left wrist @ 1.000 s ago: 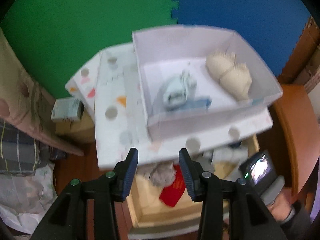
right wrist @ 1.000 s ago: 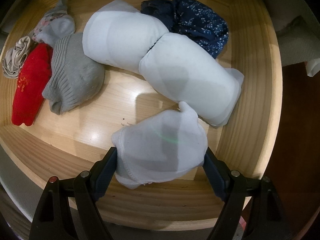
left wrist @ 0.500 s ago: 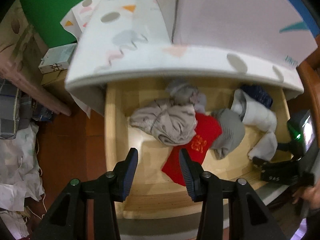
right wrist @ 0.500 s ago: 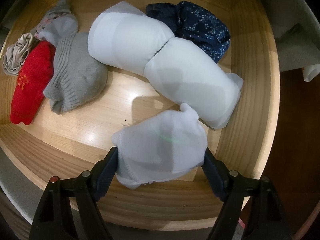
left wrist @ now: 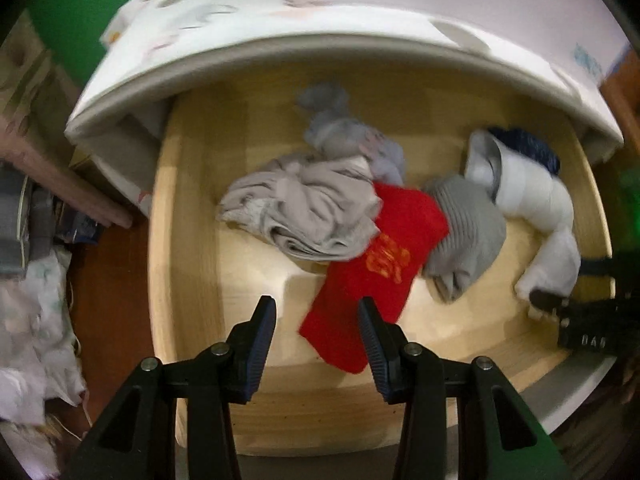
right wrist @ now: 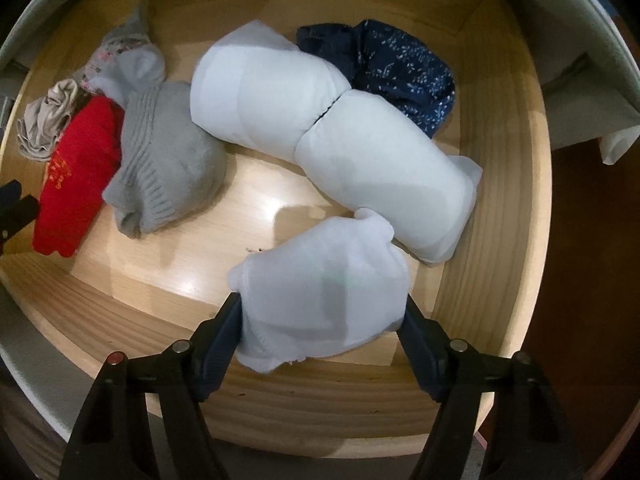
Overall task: Take underwear out of drawer
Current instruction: 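Lift the white sock into the box with the right gripper while the left gripper lowers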
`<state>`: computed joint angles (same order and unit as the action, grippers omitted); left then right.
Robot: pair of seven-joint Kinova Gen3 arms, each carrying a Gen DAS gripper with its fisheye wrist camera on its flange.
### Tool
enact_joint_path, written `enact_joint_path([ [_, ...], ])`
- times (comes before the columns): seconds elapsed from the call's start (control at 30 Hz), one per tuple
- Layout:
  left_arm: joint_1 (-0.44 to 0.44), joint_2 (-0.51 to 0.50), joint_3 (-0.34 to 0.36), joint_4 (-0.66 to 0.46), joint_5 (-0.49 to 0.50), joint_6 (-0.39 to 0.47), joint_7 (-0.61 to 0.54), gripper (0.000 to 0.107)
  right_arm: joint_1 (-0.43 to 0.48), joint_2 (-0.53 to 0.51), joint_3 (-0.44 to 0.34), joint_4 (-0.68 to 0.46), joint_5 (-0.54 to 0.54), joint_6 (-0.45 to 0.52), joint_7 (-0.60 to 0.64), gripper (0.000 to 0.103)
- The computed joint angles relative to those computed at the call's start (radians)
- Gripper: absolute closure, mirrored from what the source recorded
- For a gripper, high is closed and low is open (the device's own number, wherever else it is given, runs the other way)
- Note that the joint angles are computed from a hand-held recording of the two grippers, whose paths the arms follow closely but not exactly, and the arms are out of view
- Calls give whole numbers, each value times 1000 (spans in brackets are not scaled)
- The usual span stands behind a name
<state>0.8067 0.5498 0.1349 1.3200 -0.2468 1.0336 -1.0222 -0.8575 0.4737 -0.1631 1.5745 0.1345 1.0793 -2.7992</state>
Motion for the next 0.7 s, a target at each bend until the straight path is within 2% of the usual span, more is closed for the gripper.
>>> enact_joint_path([
  [0.17, -7, -22, -13, 33, -4, -30, 39, 64, -14, -49, 3, 34, 18, -30, -47, 37],
  [0.37, 17, -50, -22, 67, -61, -67, 91, 64, -34, -81, -7, 20, 52, 23, -81, 40],
  [0.7, -13, -54, 4, 74, -47, -77, 66, 64, -42, -165, -33, -1, 100, 116, -142, 40],
])
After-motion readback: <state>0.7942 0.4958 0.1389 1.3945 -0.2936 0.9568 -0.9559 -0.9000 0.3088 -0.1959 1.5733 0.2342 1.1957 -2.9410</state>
